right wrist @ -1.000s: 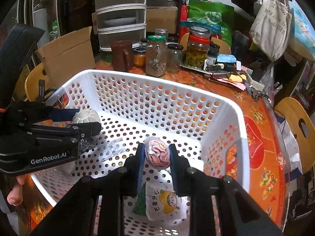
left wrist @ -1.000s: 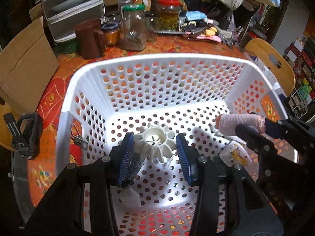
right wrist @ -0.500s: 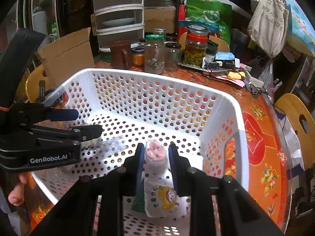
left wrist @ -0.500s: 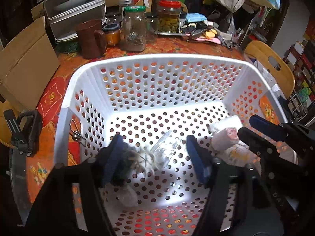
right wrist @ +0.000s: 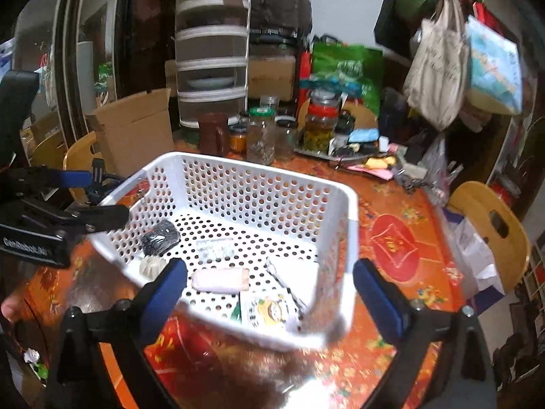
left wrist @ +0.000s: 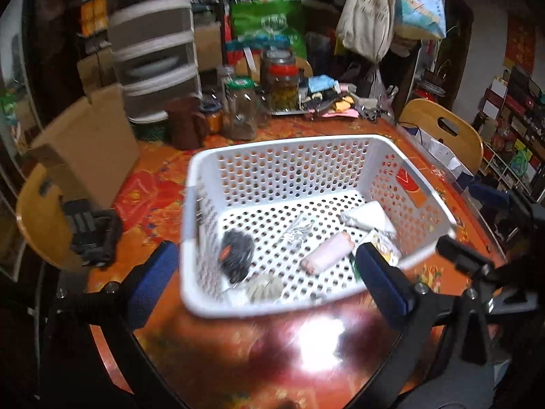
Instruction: Organize soft objects
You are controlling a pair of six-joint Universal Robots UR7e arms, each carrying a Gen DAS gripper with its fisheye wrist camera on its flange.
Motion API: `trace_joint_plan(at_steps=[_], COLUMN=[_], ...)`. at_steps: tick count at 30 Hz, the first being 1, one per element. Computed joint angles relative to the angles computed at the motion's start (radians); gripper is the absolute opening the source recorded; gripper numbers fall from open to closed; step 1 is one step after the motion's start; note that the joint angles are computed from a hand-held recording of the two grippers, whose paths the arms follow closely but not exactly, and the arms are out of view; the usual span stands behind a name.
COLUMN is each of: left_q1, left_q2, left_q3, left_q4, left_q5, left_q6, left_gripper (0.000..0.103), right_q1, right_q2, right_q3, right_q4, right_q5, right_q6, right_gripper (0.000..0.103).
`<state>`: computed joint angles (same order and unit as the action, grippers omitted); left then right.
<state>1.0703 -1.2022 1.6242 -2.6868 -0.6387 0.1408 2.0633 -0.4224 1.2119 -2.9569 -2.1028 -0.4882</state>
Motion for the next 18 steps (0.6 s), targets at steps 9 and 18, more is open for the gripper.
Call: trace_joint_plan(at_steps=[9,18], left_q1=[-0.128,-0.261], left_q2=[-0.229,-0.423], left_q3=[0.339,0.577], left_q4=[-0.125,-0.112], left_q5=[0.195,0.253], left_q6=[-0.035,-0.2], left_gripper=[0.103,0.103], right_q1=[0.059,0.095], right_q2=[-0.172,-0.246], right_q3=[0.309,0.499], right_q4=[-0.17,-0.322], right_q5=[-0.012,-0.054], right_q6=[0.04,0.099], right_gripper=[0.099,0.099])
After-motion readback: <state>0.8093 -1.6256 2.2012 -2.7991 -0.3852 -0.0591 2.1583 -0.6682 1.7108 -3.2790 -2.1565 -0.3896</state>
